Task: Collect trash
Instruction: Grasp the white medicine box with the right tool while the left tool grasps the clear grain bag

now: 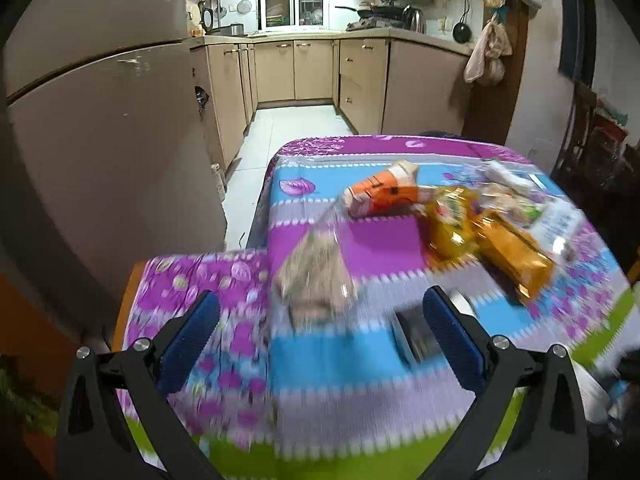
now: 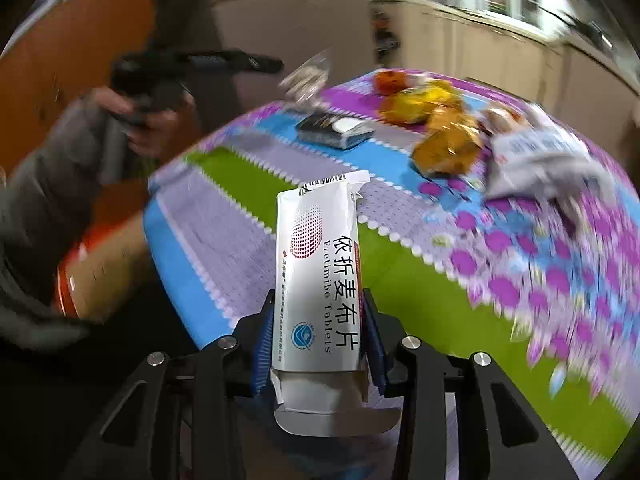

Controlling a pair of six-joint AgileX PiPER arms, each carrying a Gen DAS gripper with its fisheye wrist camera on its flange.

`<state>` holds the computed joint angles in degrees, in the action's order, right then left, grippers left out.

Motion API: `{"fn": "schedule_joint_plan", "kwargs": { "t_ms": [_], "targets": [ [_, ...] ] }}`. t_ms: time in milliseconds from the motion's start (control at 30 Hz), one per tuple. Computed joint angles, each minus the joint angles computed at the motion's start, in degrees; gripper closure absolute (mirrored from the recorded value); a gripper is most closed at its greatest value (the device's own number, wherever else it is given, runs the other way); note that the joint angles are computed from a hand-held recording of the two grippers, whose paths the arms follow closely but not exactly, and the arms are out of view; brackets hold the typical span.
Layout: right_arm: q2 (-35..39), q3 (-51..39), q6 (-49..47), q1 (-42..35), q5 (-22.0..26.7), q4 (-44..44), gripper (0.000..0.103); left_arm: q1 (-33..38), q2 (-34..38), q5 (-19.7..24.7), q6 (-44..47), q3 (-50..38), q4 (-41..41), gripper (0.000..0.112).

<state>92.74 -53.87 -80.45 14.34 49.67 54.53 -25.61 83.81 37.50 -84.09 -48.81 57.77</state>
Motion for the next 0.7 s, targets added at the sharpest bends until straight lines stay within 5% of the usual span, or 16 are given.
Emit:
{"fn": "schedule_joint_plan", "kwargs": {
  "t_ms": [200, 300, 400, 567, 700],
  "targets": [
    [-4.0, 5.1, 0.3, -4.9, 3.1, 5.9, 0.062, 9.0, 12.6, -5.1, 6.2, -8.5, -6.0, 0.018],
    [-4.9, 5.6, 1.0, -6.2, 2.8, 7.2, 0.062, 12.3, 12.6, -12.3, 10.1, -6.9, -11.5, 0.053],
    [-5.5, 5.6, 1.7, -6.4, 1.9, 7.8, 0.062, 13.6, 10.7, -17.3, 9.7, -4.2, -13.2, 0.069],
    [-7.0, 6.5, 2.3, -6.5, 0.8, 9.7, 0.062, 9.2, 5.7, -13.8, -0.6, -0.1, -4.9, 0.074],
    [-8.6, 7.1, 5.9, -8.4, -0.1, 9.0, 0.062, 1.3, -0.8, -3.5, -8.8, 2.4, -0.2, 0.074]
  ]
}}
